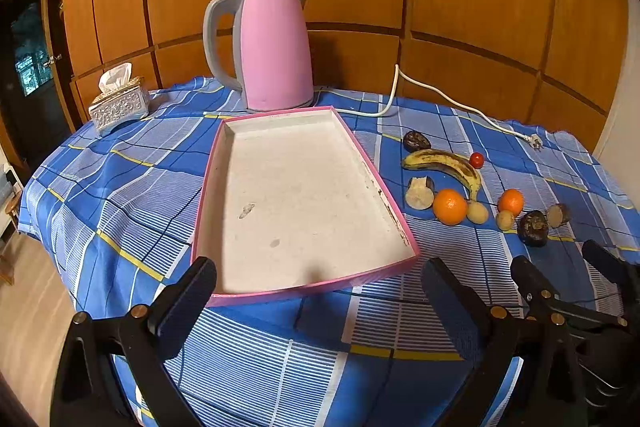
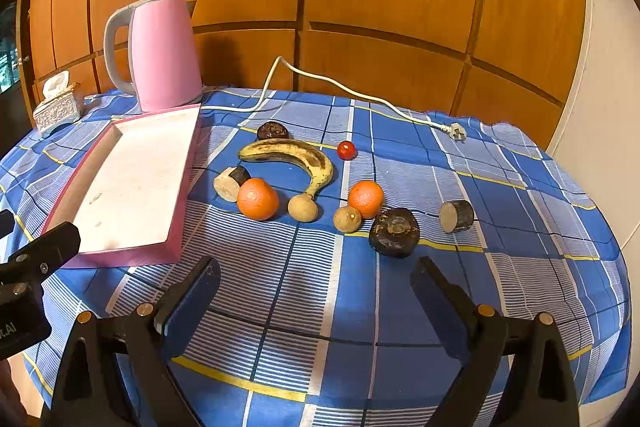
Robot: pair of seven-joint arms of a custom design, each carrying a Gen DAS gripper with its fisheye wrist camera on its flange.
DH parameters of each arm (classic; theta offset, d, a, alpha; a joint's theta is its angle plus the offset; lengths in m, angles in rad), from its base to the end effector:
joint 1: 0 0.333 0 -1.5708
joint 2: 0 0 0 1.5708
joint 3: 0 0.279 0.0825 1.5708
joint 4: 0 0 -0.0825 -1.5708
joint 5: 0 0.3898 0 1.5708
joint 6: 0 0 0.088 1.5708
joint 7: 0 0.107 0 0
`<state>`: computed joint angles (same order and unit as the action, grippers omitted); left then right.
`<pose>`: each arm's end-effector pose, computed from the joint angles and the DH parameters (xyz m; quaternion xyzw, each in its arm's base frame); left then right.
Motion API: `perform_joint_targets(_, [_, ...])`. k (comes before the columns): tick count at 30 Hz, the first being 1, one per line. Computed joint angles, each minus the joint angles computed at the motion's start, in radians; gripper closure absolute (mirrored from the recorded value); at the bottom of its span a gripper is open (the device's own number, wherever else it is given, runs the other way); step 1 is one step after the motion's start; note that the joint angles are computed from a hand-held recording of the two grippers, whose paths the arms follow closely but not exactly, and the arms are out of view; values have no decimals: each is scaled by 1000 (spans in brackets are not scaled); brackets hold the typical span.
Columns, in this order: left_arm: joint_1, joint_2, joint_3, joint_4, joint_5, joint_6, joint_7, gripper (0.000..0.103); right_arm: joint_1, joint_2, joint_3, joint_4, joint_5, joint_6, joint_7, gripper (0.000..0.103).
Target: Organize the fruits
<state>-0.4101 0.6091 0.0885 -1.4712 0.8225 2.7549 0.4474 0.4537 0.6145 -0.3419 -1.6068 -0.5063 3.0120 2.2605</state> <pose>0.6850 -0.2736 0.3562 -0.6752 0.6115 -0.2803 0.3027 0.7041 0.1588 0.3359 -0.6549 0.6276 -0.3269 0.2654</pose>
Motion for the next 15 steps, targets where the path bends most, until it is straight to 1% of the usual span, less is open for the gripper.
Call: perform_joint_targets(15, [0, 2, 0, 3, -4, 1, 2, 0, 11, 1, -11, -2, -3, 6, 1, 5])
